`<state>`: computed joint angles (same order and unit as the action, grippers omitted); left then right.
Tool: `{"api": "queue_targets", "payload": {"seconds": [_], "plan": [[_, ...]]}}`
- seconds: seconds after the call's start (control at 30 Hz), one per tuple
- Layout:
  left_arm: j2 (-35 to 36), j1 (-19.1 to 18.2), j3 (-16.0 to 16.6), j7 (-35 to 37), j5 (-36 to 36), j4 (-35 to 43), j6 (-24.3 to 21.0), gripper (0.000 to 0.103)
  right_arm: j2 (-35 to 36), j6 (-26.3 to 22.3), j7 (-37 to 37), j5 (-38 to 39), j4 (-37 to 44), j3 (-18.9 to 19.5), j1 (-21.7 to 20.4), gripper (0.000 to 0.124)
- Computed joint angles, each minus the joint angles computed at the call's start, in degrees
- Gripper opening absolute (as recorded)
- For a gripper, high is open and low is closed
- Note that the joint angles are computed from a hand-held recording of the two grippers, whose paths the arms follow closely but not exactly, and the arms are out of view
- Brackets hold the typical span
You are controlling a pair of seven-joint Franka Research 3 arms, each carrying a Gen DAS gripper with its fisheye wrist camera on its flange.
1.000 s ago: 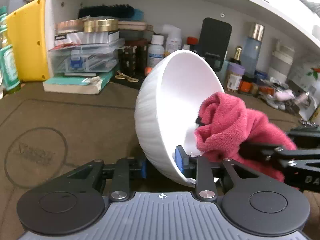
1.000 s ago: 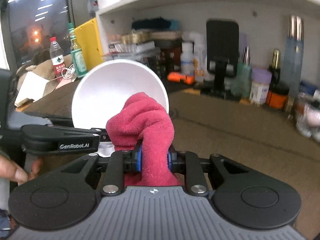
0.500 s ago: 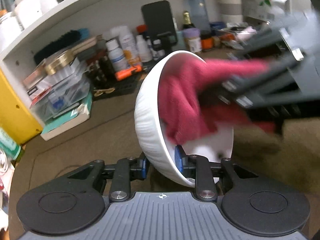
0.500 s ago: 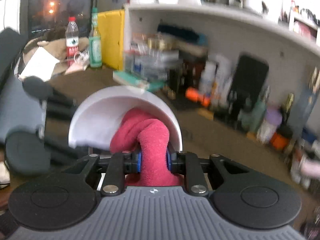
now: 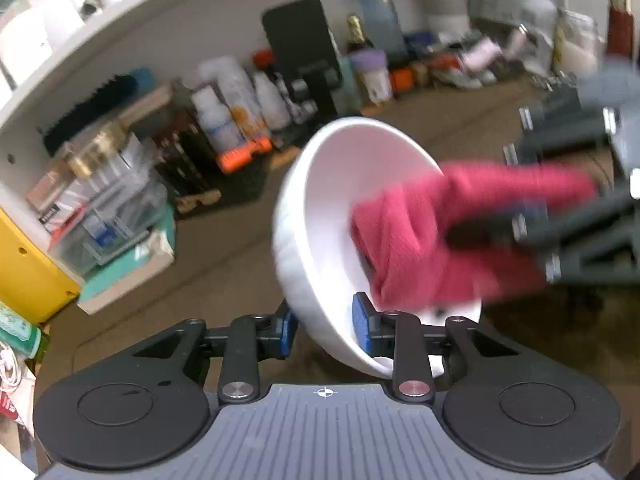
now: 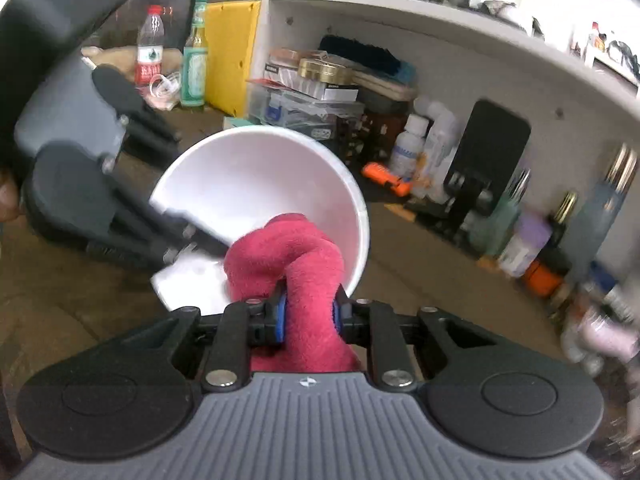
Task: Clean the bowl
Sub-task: 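Wipe the bowl inner wall with the towel while the left gripper tilts the bowl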
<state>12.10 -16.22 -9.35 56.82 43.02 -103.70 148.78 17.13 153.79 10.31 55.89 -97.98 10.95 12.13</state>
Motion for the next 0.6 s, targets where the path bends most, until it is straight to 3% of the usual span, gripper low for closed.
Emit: {"api": "queue_targets", "payload": {"seconds": [0.13,0.27,0.37,0.47,0.6], "plan": [[3.0,-1.0,0.7,-2.3,1.7,4.9,-2.7,0.036,0.0,0.7,0.3,0.3,-0.5,0.1,0.3,0.021],[4.5,-1.4,1.3,-3.1,2.2,6.3,-2.1,0.035,0.0,-1.6,1.8,-0.4,0.1,-0.1,-0.1,0.021],[4.3,-1.9,1.6,-3.7,3.1,5.3,-1.6,0.036,0.8,-7.4,4.9,-2.7,2.7,-0.9,-0.5,0.021],[3.4,-1.6,1.5,-3.8,2.8,3.9,-1.2,0.034,3.4,-15.4,12.8,-1.3,8.7,-1.6,-2.6,0.020],[2.7,-0.9,0.6,-1.6,1.0,2.2,-0.1,0.035,6.7,-11.6,18.8,-5.2,13.5,-2.1,-1.1,0.020]]}}
